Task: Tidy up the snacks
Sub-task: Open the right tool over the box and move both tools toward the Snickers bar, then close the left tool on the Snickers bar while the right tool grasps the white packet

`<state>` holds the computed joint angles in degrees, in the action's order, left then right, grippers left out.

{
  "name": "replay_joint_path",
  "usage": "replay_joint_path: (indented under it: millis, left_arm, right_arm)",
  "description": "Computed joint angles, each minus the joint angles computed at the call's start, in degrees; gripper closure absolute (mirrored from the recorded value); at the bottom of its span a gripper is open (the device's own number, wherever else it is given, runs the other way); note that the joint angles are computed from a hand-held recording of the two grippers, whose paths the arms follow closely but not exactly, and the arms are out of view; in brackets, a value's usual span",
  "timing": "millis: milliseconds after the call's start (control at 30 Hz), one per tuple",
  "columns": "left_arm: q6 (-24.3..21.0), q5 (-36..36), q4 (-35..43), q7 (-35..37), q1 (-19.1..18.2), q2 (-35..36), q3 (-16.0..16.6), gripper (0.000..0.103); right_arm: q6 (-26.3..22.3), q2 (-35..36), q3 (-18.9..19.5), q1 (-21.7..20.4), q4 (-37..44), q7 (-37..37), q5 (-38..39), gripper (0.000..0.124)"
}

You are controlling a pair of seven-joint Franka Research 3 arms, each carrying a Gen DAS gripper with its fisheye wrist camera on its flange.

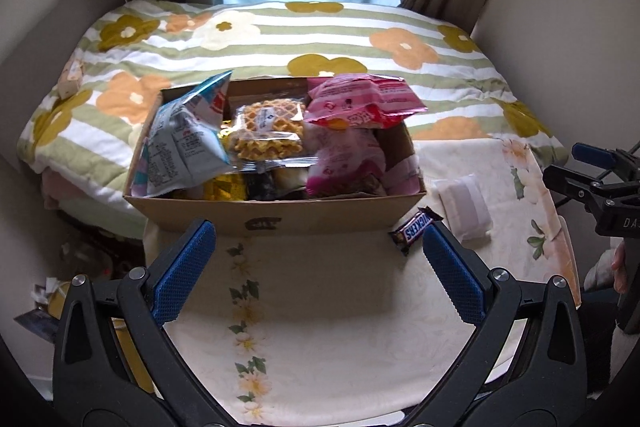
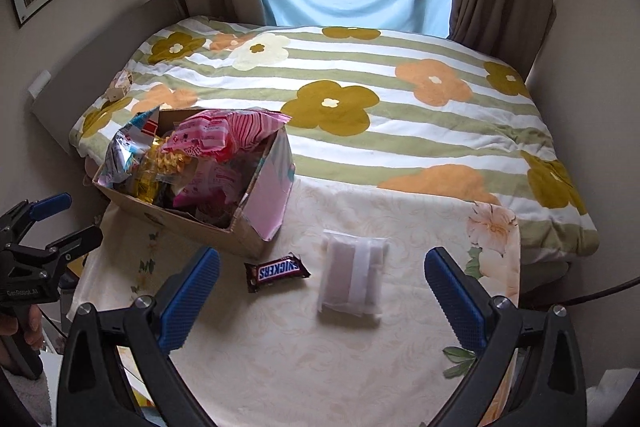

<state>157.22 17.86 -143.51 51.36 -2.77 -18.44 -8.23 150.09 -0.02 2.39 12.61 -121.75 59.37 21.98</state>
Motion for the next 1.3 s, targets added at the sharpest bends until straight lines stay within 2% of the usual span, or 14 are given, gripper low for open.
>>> replay_joint_path:
  millis: [133,300,433,633,800,900,967,1300]
  left_arm:
    - [-0.16,3.61,1.9,-2.75,-0.55,3.11,-3.21,0.0]
    - [1.47,5.79,4.67,-1.63,-3.4,8.61,-4.08,0.0]
    - [3.09,8.73,7.63,-0.03,-5.3,14.47,-4.55,0.0]
    - [2.28,15.85,13.43,2.17,-8.23,24.65,-3.76,0.004]
    - [1.91,15.21,16.9,5.6,-9.33,30.82,-2.3,0.005]
    - [2.51,12.34,17.91,8.35,-8.76,33.01,-2.29,0.005]
    - [2.32,9.61,18.42,11.1,-8.13,34.11,-2.79,0.005]
    - [1.7,5.34,20.83,15.54,-8.19,36.93,-2.28,0.005]
  right_arm:
    - [-0.19,-0.57,-0.93,-1.02,-1.27,-4.81,0.85,0.022]
    - [-2.74,0.38,-2.06,-2.81,-1.15,-11.16,5.39,0.022]
    - [-2.56,1.66,-2.18,-3.85,-1.75,-15.21,8.95,0.022]
    - [-2.63,4.06,-1.86,-5.4,-3.03,-22.56,17.33,0.022]
    - [-2.83,5.92,-1.58,-6.53,-4.01,-25.51,21.99,0.022]
    - [-2.62,6.77,-1.44,-6.84,-4.37,-25.26,22.8,0.022]
    - [-2.55,7.25,-1.34,-7.06,-4.34,-24.9,23.29,0.022]
    - [-2.11,8.57,-0.6,-7.18,-4.03,-23.82,24.5,0.022]
